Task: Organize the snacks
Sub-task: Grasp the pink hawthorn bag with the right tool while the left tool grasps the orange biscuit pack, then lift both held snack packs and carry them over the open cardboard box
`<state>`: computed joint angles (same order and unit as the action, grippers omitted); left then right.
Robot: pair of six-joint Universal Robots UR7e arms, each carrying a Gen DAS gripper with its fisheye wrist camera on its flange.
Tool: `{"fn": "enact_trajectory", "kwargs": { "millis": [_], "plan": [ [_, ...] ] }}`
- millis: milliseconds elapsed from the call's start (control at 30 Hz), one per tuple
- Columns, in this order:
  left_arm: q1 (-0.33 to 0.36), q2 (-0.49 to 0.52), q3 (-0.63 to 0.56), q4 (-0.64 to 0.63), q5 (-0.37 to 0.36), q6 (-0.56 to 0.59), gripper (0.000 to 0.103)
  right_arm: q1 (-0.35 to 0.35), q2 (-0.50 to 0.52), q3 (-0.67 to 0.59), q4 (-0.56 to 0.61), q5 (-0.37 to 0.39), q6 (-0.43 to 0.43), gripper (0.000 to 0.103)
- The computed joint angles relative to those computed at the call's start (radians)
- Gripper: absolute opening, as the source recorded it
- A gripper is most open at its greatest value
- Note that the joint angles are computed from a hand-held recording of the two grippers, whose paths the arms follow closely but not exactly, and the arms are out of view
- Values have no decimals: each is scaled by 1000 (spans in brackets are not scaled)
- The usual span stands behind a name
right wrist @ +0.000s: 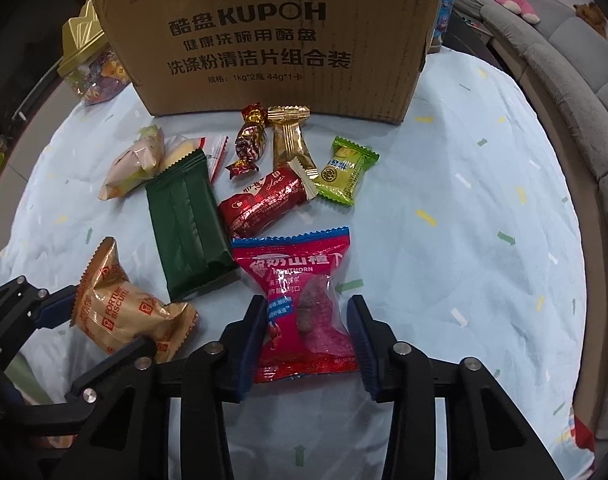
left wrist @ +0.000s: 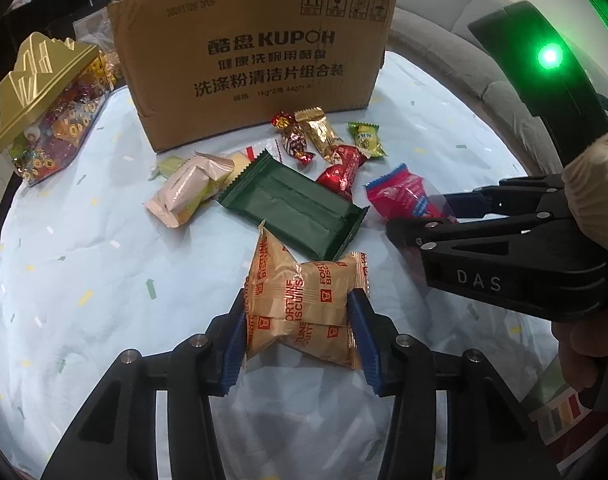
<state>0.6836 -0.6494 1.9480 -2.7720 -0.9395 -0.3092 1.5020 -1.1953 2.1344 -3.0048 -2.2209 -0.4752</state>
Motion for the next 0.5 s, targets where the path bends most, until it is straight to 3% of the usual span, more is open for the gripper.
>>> {"fn": "enact_trajectory", "kwargs": {
  "millis": [500],
  "plan": [
    [-58, -58, 34, 13, 46, -40, 47, 53, -86, 38, -13, 3, 1, 39]
  ]
}}
